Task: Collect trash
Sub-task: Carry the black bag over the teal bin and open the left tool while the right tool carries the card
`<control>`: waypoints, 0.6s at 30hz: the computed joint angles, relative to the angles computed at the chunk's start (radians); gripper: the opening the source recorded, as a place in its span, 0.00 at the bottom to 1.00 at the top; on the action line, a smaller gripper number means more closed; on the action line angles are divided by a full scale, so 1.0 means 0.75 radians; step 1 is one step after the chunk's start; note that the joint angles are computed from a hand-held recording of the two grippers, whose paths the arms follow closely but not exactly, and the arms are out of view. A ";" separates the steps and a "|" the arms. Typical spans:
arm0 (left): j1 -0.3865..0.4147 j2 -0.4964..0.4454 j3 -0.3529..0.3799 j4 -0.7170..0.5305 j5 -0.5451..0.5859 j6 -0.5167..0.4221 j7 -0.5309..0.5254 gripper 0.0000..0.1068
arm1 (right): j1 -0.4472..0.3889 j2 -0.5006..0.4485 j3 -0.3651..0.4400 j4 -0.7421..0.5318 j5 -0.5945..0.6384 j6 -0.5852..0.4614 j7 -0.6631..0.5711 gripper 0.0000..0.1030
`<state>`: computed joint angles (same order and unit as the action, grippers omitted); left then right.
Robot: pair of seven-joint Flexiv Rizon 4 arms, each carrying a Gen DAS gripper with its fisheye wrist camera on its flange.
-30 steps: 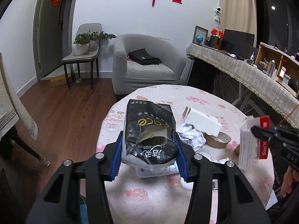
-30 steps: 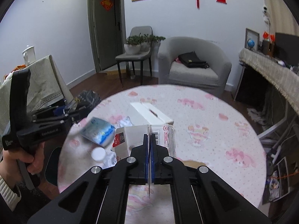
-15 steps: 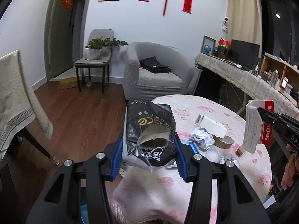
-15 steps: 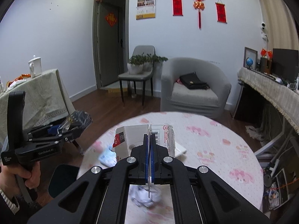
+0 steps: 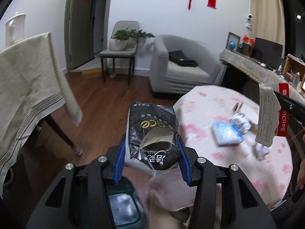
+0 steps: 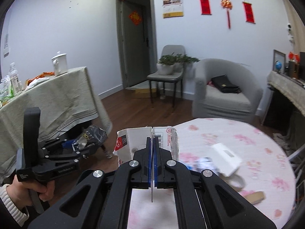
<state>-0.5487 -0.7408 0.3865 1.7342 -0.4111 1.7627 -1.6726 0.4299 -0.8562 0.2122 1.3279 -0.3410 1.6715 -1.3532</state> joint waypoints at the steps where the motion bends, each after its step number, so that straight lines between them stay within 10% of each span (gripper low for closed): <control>1: 0.002 0.006 0.004 0.023 0.001 -0.003 -0.001 0.48 | -0.005 -0.014 0.029 -0.021 -0.008 -0.022 -0.007 0.01; 18: 0.318 0.064 -0.229 0.266 0.113 -0.127 -0.087 0.48 | 0.130 -0.253 0.231 -0.422 0.138 -0.501 -0.245 0.01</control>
<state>-0.3102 -0.6930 0.2146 1.9340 -0.3260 1.6672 -1.7378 0.5276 -1.0460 0.3858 1.0112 -0.2374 1.2954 -1.5373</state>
